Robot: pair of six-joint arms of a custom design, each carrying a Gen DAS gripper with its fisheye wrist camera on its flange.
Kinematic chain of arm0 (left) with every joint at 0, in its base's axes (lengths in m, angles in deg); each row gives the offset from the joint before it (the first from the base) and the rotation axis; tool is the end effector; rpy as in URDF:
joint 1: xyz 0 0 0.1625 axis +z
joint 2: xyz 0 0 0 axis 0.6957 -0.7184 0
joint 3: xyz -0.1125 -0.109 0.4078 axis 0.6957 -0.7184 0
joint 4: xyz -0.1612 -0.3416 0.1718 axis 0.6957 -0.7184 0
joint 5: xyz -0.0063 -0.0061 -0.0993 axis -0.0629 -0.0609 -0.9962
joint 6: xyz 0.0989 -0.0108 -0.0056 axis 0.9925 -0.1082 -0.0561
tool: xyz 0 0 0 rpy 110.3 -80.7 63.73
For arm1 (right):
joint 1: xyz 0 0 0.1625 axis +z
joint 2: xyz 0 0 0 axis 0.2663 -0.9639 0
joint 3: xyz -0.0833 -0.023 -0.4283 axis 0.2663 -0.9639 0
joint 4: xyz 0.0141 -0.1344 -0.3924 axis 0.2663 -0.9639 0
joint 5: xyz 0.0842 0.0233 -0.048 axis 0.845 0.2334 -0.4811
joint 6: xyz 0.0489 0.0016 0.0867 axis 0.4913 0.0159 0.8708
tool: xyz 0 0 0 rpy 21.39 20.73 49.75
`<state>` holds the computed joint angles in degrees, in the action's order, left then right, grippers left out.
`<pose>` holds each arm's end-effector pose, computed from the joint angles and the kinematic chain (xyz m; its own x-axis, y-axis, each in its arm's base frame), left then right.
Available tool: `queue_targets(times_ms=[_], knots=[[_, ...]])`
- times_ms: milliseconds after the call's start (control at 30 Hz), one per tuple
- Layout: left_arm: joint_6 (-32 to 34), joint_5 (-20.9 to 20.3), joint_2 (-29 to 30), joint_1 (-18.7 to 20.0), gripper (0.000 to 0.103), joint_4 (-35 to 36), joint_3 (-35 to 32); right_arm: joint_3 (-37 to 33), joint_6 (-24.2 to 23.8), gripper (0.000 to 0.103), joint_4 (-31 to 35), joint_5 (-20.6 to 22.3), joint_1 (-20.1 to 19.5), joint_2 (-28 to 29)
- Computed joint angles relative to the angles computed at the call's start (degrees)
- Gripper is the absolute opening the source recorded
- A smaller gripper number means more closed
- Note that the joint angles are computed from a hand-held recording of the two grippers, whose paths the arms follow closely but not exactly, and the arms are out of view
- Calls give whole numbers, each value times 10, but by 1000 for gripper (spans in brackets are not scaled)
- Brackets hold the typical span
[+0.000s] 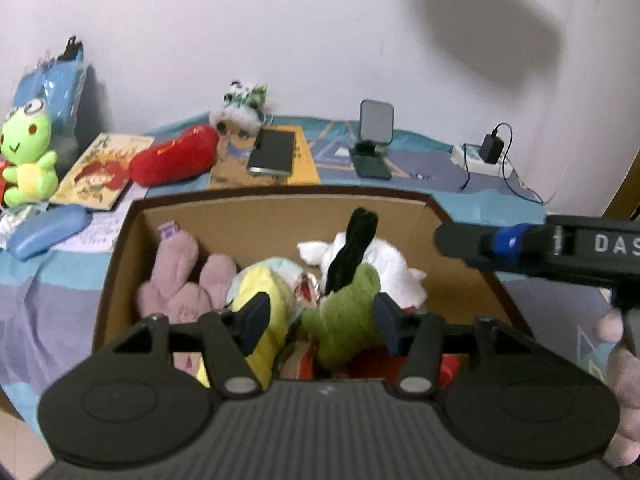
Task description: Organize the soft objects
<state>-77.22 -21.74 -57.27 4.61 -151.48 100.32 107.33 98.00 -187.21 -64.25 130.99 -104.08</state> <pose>-0.0250 -0.3023 0.3584 -0.6948 0.5287 -0.4877 0.7080 0.6222 -0.3342 0.4496 -0.2393 -0.0334 -0.9689 0.1509 0.1960 -0.1013 0.4809 -0.8709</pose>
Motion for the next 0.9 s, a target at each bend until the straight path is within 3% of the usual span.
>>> queue_targets(times_ms=[200,333,400,500,633,733,900], knots=[[-37,68,-38,-63,64,44,16,-10,35,22,66,-62,21,-1],[-85,108,-55,-107,66,95,21,-5,105,22,172,-96,34,-17],[-123,137,-66,-136,66,129,26,-2,146,22,224,-116,41,-23],[-195,160,-77,-174,66,203,22,11,182,22,252,-132,49,-30],[-331,205,-106,-259,66,348,19,38,213,23,270,-115,53,-52],[-437,207,-114,-317,66,451,13,60,238,23,303,-116,62,-71],[-571,160,-107,-399,66,551,12,107,307,23,377,-102,76,-118]])
